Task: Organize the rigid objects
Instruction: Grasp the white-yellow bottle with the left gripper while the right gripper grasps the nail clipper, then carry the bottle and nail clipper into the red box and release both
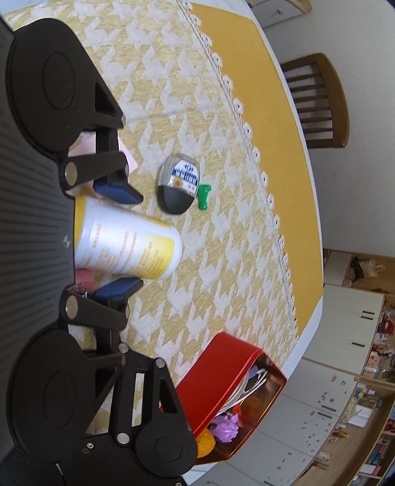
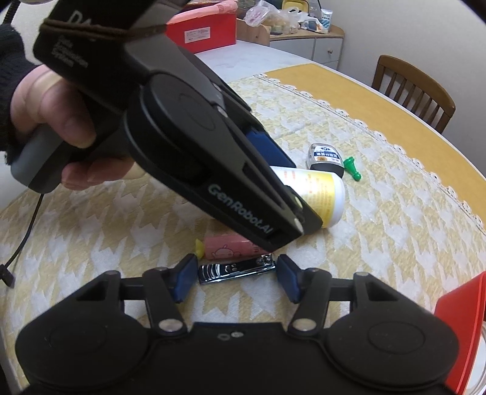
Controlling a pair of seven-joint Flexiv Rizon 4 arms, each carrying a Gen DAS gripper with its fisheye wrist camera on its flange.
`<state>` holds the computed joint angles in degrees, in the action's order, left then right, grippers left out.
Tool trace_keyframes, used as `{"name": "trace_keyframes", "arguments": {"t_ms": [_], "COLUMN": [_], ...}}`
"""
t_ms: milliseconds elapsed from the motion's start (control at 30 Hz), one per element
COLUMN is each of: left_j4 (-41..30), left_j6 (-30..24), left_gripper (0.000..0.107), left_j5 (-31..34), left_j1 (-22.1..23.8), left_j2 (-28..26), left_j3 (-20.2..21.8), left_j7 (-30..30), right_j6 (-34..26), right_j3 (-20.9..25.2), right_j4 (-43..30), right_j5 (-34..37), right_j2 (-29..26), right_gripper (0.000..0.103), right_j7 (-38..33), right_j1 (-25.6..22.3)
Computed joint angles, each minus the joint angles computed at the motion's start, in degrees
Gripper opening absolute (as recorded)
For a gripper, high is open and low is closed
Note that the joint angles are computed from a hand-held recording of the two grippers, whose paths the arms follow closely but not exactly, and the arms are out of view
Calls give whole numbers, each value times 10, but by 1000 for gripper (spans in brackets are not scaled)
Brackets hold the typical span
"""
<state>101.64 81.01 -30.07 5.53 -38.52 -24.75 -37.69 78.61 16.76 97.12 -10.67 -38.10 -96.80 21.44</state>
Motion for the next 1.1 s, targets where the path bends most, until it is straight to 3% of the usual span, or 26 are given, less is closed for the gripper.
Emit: {"name": "trace_keyframes", "arguments": {"t_ms": [367,733,967,1100], "left_j4": [3,3,5,8], "left_j6": [3,2,-9,-15], "left_gripper": [44,44,44,44], "left_j5": [4,26,47,61], "left_j1": [-2,-40,-70,-83], "left_j2": [4,19,38,48], "left_j3": [5,58,102,121], "left_j7": [-17,-81,-144,-175], "right_j6": [21,74,96,99], "right_j3": [-28,-64,-122,-131], "right_j4": [37,118,177,200], "right_j5": [-7,-14,-55,-78], "right_j2": [23,82,137,163], "right_gripper": [56,56,56,56], "right_j7": [44,150,229,257], "right_j1": [20,29,59,56]}}
